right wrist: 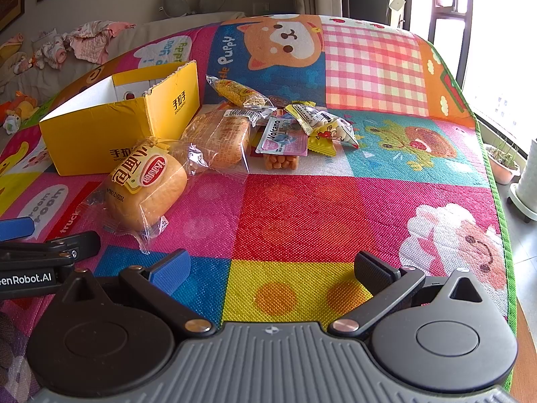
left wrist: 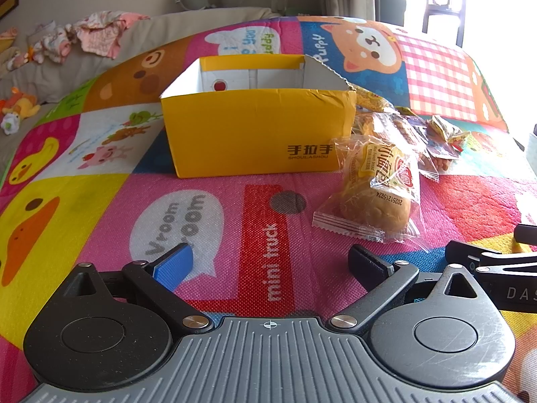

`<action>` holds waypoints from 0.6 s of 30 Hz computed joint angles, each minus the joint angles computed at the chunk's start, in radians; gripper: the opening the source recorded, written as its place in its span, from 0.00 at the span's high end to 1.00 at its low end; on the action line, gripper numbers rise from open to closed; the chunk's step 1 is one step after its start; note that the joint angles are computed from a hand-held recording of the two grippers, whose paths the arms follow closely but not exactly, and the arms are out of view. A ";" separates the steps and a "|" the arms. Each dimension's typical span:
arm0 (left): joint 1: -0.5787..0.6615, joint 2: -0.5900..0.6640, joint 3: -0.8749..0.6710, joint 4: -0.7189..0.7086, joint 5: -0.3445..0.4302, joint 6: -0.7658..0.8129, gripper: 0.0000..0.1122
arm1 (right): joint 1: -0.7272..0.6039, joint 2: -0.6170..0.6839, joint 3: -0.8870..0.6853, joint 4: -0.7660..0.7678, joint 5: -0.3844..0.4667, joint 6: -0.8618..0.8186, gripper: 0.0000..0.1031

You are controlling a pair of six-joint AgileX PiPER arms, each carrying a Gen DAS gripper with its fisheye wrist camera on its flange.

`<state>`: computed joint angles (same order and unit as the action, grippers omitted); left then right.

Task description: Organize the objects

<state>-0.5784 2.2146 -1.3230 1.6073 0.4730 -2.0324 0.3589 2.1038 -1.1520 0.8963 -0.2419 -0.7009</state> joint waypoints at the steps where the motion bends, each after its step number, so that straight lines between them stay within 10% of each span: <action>1: 0.000 0.000 -0.001 -0.001 -0.001 0.001 0.09 | -0.002 -0.002 0.003 -0.010 0.000 0.009 0.00; 18: 0.001 0.000 0.000 0.001 -0.001 0.000 0.09 | -0.001 0.000 -0.001 0.001 0.002 -0.002 0.00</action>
<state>-0.5776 2.2144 -1.3226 1.6083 0.4717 -2.0326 0.3581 2.1042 -1.1535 0.8975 -0.2402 -0.7029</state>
